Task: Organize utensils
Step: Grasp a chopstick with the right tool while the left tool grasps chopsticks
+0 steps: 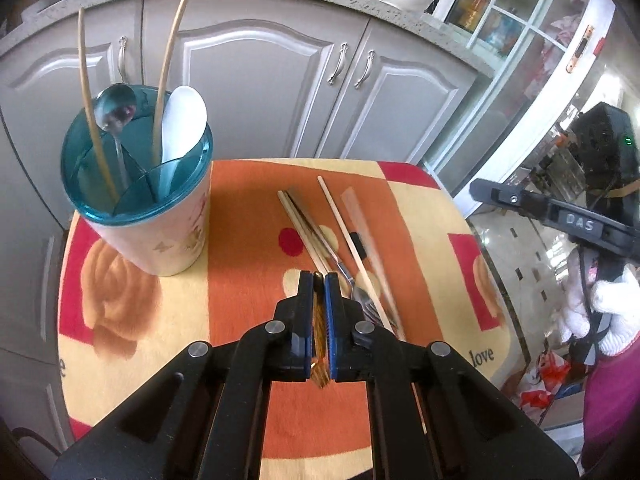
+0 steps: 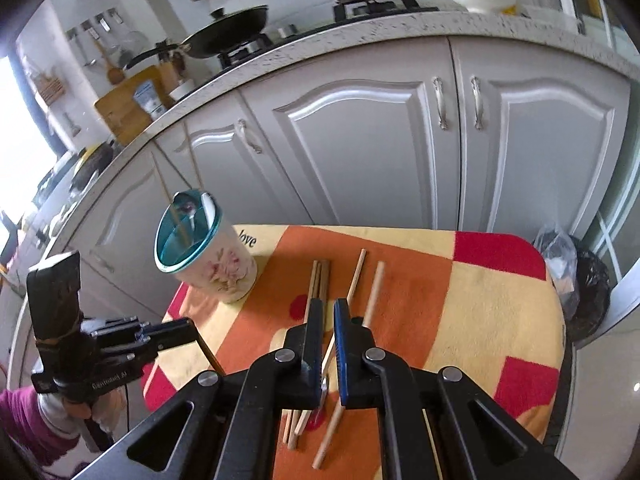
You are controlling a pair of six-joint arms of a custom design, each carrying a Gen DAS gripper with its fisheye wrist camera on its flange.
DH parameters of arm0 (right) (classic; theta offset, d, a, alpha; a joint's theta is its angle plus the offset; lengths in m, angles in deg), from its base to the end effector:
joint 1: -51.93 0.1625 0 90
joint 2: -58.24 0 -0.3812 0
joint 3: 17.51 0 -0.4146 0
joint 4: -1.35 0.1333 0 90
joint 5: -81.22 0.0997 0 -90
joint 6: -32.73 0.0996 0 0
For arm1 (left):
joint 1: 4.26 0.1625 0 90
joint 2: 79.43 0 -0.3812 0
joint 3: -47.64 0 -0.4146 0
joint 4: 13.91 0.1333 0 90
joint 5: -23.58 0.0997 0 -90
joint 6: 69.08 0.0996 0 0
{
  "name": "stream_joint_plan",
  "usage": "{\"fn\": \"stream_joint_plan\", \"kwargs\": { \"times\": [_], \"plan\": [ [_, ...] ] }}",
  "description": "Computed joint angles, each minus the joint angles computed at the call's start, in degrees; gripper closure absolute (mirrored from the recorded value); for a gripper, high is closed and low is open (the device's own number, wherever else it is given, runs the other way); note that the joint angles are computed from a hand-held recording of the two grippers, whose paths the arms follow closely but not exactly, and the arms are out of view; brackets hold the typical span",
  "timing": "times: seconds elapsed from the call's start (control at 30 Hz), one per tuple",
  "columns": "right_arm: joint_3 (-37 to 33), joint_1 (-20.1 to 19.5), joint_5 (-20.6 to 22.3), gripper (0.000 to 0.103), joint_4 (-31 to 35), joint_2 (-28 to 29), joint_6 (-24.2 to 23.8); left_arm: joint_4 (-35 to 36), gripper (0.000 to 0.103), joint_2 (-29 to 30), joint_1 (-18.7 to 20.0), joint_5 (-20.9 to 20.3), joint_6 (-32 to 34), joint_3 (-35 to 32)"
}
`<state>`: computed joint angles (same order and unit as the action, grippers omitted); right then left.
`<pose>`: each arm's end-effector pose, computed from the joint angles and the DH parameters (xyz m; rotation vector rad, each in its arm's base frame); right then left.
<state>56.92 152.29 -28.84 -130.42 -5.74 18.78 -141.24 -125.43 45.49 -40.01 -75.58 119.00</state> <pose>0.2250 -0.6794 0.4018 0.4352 -2.6531 0.7375 -0.3526 -0.6914 0.1925 0.7345 2.6548 -0.5214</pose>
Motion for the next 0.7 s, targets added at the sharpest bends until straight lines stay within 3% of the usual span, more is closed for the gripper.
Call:
{"fn": "stream_joint_plan", "kwargs": {
  "times": [0.17,0.27,0.63,0.7],
  "plan": [
    [-1.1,-0.6,-4.5,0.098,1.1,2.1,2.5,-0.8,0.099,-0.6,0.0,-0.2,-0.2,0.8],
    [-3.5,-1.8,-5.2,0.098,3.5,5.0,3.3,-0.9,0.099,-1.1,0.0,-0.5,-0.6,1.3],
    [-21.3,-5.1,-10.6,0.096,15.0,20.5,7.3,1.4,0.099,-1.7,1.2,-1.8,-3.1,0.3],
    [-22.2,-5.4,-9.8,0.086,15.9,21.1,7.8,1.3,0.099,-1.8,1.3,-2.0,-3.0,0.3]
  ]
}}
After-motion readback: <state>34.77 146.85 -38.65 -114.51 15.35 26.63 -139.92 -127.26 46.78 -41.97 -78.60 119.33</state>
